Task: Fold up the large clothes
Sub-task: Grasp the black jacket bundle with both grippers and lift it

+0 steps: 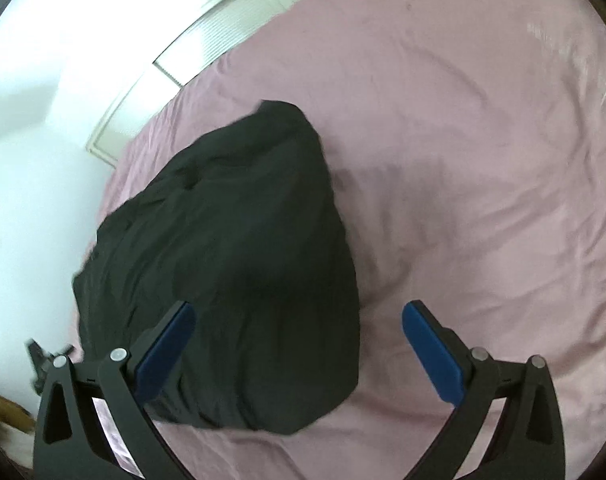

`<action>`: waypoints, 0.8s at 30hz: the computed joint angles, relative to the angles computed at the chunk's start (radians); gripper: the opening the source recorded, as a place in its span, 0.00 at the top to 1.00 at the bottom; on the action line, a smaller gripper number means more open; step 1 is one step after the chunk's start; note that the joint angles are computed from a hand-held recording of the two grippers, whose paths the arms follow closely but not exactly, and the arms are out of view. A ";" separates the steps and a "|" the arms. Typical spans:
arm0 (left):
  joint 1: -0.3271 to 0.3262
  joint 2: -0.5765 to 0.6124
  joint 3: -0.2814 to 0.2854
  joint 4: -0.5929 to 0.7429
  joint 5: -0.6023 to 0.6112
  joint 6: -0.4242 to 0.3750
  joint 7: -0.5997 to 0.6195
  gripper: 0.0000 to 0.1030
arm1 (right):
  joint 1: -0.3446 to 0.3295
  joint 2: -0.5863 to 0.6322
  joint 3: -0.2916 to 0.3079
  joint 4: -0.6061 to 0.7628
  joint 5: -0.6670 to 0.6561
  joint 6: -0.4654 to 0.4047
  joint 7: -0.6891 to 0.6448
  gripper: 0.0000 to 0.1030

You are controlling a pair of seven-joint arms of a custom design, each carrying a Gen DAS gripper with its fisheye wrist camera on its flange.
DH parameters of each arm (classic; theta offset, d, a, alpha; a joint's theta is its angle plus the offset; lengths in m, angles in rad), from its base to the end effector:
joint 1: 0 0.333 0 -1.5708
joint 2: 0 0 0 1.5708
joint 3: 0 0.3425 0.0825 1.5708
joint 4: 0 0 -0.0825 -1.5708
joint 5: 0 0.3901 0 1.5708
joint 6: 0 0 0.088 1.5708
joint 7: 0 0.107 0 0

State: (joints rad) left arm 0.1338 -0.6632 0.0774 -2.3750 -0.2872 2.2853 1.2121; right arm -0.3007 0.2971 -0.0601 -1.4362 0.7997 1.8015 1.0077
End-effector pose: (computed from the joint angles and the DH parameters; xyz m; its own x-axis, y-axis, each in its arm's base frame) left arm 0.3757 0.0823 0.6388 0.4822 -0.7313 0.4824 -0.6528 -0.6672 -0.3589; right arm 0.6563 -0.1767 0.5783 0.1606 -0.7940 -0.5864 -0.9232 0.0893 -0.3739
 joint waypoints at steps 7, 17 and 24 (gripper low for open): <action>-0.142 0.107 0.161 -0.025 -0.346 0.067 0.288 0.01 | -0.055 0.220 0.070 0.207 0.092 -0.151 0.005 0.00; -0.124 0.190 0.166 -0.038 -0.627 0.069 0.515 0.01 | -0.061 0.389 0.162 0.367 0.081 -0.261 0.007 0.00; -0.070 0.241 0.134 -0.021 -0.742 0.025 0.598 0.01 | -0.051 0.464 0.206 0.451 0.097 -0.305 0.038 0.00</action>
